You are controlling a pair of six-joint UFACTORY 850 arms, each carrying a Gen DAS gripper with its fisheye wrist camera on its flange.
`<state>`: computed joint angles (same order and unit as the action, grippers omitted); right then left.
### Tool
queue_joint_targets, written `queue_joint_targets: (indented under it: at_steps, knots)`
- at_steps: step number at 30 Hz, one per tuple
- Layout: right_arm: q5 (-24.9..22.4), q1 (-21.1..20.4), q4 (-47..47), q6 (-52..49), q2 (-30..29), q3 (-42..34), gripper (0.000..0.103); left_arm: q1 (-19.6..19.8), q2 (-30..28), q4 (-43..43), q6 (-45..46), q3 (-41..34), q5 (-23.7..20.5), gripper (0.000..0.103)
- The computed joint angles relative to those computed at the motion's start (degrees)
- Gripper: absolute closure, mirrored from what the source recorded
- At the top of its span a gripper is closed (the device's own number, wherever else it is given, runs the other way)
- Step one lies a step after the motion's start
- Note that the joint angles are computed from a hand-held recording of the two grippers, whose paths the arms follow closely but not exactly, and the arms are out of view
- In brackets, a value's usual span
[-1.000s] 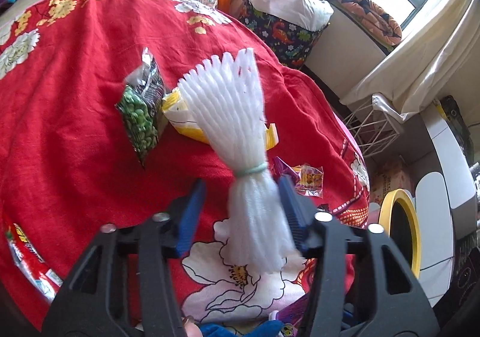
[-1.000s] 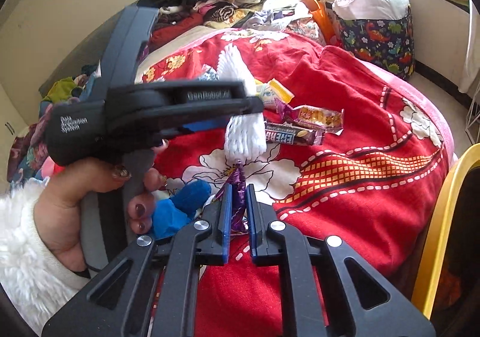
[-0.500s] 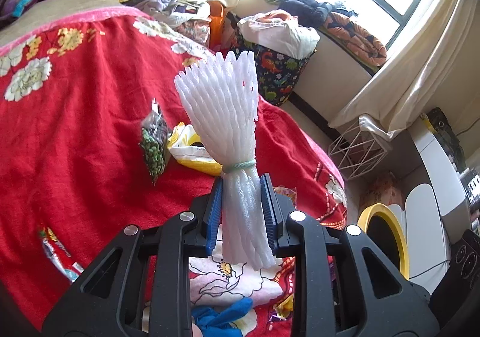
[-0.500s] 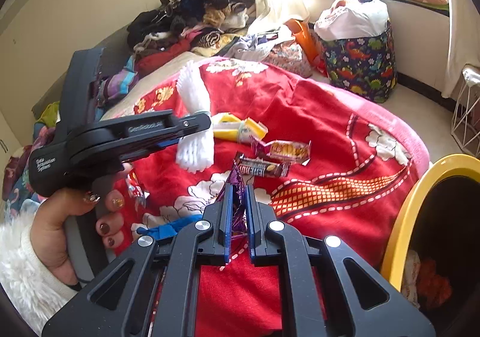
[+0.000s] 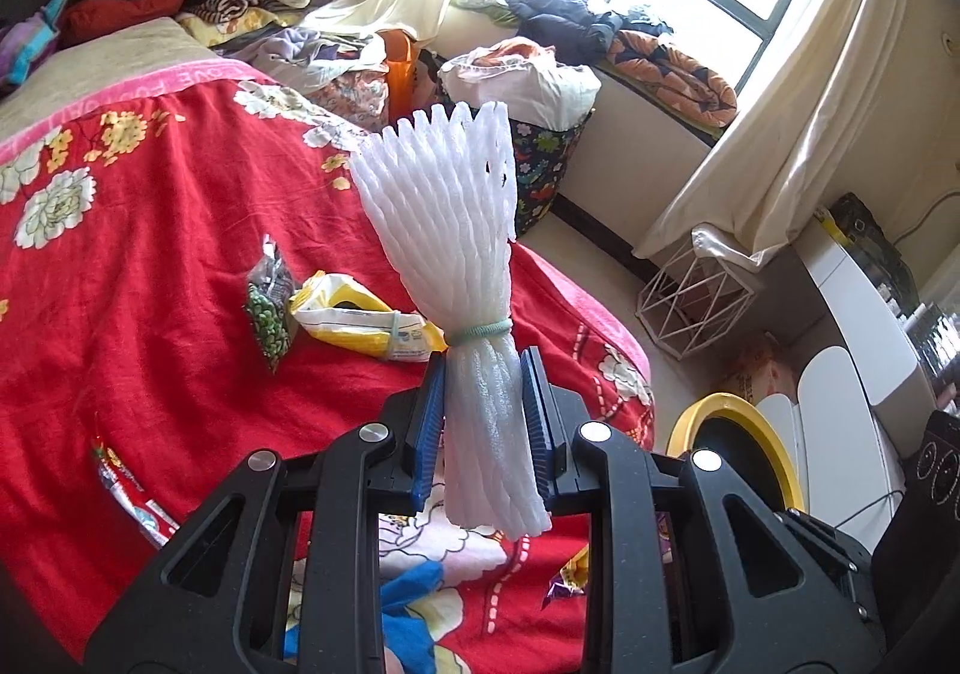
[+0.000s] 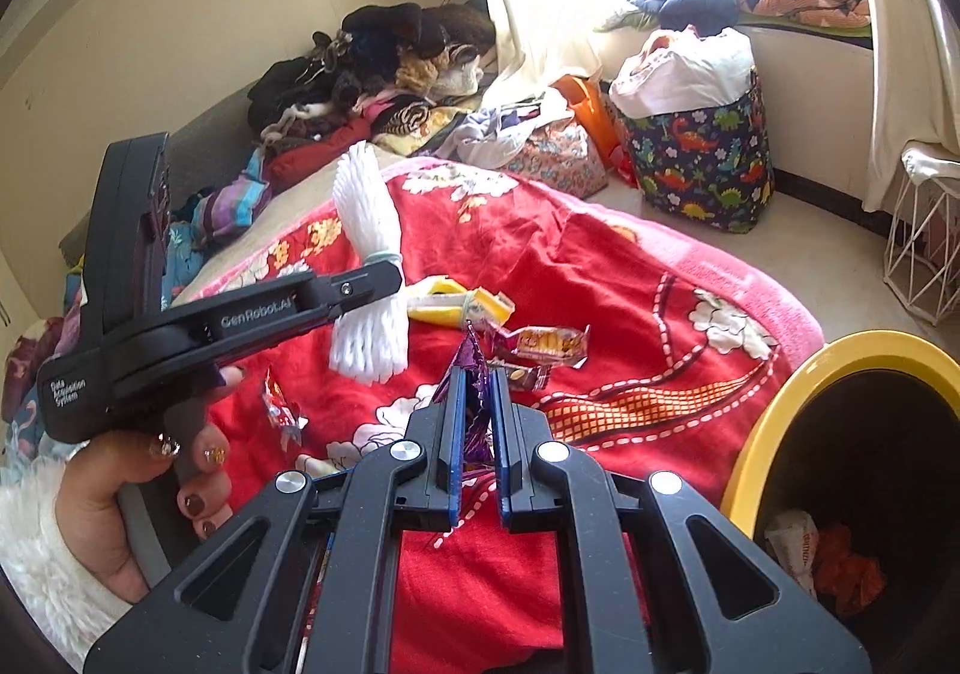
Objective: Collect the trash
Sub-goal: 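Carry the fork bundle with the left tool over the bin while the right tool carries the purple wrapper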
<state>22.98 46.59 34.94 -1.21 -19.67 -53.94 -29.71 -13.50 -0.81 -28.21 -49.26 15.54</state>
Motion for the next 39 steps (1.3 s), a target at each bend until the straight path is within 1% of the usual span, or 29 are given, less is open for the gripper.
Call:
queue_joint_targets:
  at_steps: [11,24,35,39]
  knots:
    - [3.3,0.0,4.4,-1.6,3.6,3.7,0.095,-2.7,1.3,-2.0,3.0,0.2,0.5,0.084]
    - [6.3,0.1,8.6,-3.7,7.2,7.4,0.095,-5.1,1.8,-2.4,4.4,-0.3,1.0,0.084]
    - [8.2,0.5,11.0,-4.3,9.4,9.8,0.095,-6.5,2.2,-2.2,5.1,-0.6,0.9,0.084]
    - [8.8,0.3,11.6,-3.9,10.1,10.5,0.095,-6.6,2.1,-0.5,4.0,-0.8,0.9,0.084]
